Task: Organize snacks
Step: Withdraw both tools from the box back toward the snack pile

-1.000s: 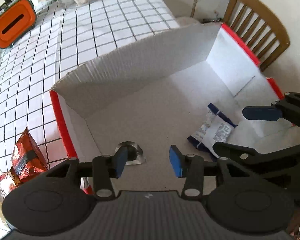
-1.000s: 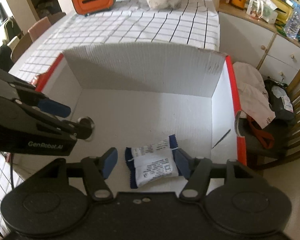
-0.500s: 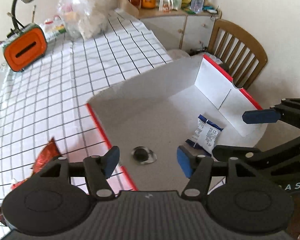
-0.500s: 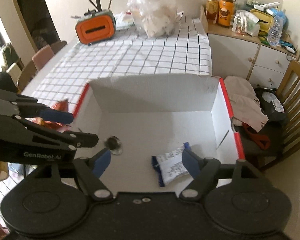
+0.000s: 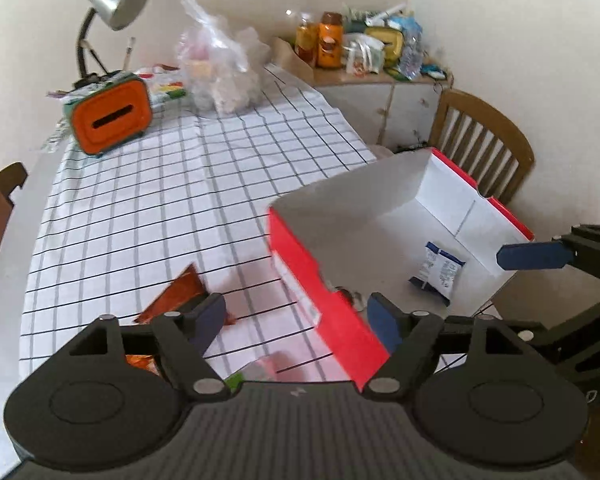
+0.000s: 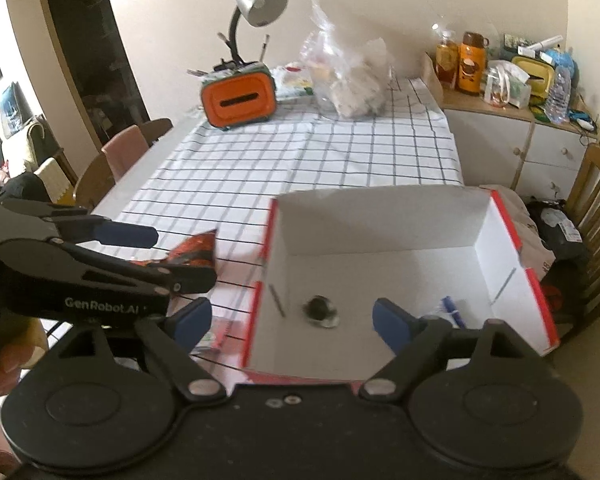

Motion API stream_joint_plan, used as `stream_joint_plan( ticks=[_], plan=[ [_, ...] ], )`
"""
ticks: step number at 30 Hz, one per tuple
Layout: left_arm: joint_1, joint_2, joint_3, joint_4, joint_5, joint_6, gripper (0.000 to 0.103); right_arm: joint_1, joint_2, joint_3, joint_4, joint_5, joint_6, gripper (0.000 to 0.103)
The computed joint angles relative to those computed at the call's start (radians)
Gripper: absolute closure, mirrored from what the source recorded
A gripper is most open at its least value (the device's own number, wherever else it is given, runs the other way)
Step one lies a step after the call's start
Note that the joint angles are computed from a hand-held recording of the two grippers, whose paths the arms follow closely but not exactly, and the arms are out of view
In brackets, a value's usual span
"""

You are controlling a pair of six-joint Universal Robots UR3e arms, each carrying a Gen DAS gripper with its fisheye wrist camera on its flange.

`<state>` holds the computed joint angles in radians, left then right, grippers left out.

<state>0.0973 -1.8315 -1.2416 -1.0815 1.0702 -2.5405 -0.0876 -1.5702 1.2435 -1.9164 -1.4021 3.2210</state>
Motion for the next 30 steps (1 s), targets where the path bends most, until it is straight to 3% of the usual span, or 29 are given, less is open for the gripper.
stream_joint_plan(
  ticks=[4,15,24,30],
  plan=[
    [0.086,0.059,-0.072,-0.014,-0.047,0.059,0.021,0.073,0.012,-0.005,-0.036,-0.027,0.055,0.007],
    [0.318,0.144,-0.199,-0.067,-0.189,0.221,0.016,0.265,0.085,-0.005,-0.167,-0.12,0.19,0.0],
    [0.444,0.101,-0.235,-0.05,-0.143,0.321,0.016,0.406,0.205,-0.028,-0.224,-0.238,0.19,0.0],
    [0.478,0.074,-0.284,-0.038,-0.092,0.385,0.016,0.436,0.277,-0.025,-0.249,-0.223,0.191,0.001]
  ],
)
